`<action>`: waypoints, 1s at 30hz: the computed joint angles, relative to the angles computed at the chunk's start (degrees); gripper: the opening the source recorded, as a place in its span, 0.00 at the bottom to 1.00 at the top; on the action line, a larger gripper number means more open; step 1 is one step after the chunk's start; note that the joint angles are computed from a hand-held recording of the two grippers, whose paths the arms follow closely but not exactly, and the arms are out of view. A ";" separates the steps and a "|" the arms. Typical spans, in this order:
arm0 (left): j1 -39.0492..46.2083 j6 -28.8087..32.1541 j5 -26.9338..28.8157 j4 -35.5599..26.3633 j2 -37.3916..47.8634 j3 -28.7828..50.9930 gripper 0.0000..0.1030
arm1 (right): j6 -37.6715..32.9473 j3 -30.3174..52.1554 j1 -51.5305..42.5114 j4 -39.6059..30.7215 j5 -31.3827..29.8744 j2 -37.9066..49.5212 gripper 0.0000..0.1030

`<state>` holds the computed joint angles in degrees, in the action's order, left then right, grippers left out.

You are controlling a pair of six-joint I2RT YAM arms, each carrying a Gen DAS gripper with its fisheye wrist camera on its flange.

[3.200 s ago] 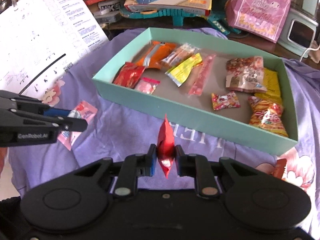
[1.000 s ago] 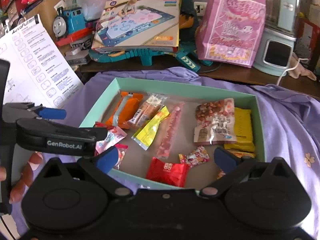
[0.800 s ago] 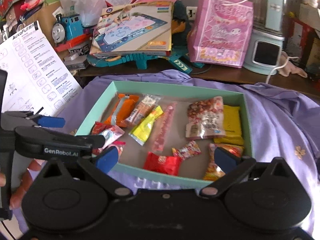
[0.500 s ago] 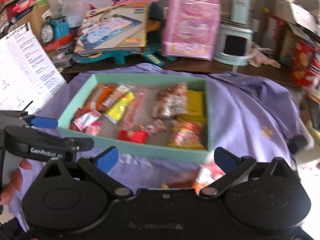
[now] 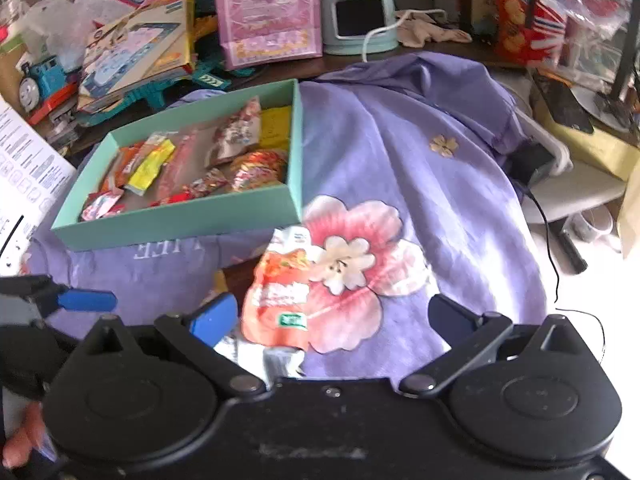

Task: Organize snacks
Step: 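Move both tools away from the box toward the remaining snacks, then grasp the orange snack bag with the right tool while the left tool grasps the silver packet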

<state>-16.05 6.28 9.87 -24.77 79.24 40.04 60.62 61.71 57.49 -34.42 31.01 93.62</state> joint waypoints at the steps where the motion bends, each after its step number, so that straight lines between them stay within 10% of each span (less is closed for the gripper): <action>1: -1.08 -0.93 0.07 0.47 0.59 -0.21 1.00 | 0.66 -1.59 -0.04 1.23 0.03 -0.71 1.00; 9: -6.27 -8.12 0.79 4.76 6.58 -0.08 0.89 | -3.39 -10.86 -4.53 15.49 -8.20 -4.27 0.83; 16: -6.84 -7.31 3.01 7.40 8.32 -0.35 0.36 | -5.03 -12.09 -6.67 19.97 -12.60 -2.46 0.70; 30: 2.31 1.51 1.67 5.79 8.32 0.25 0.45 | -9.07 -5.07 -10.91 25.10 -19.16 8.23 0.70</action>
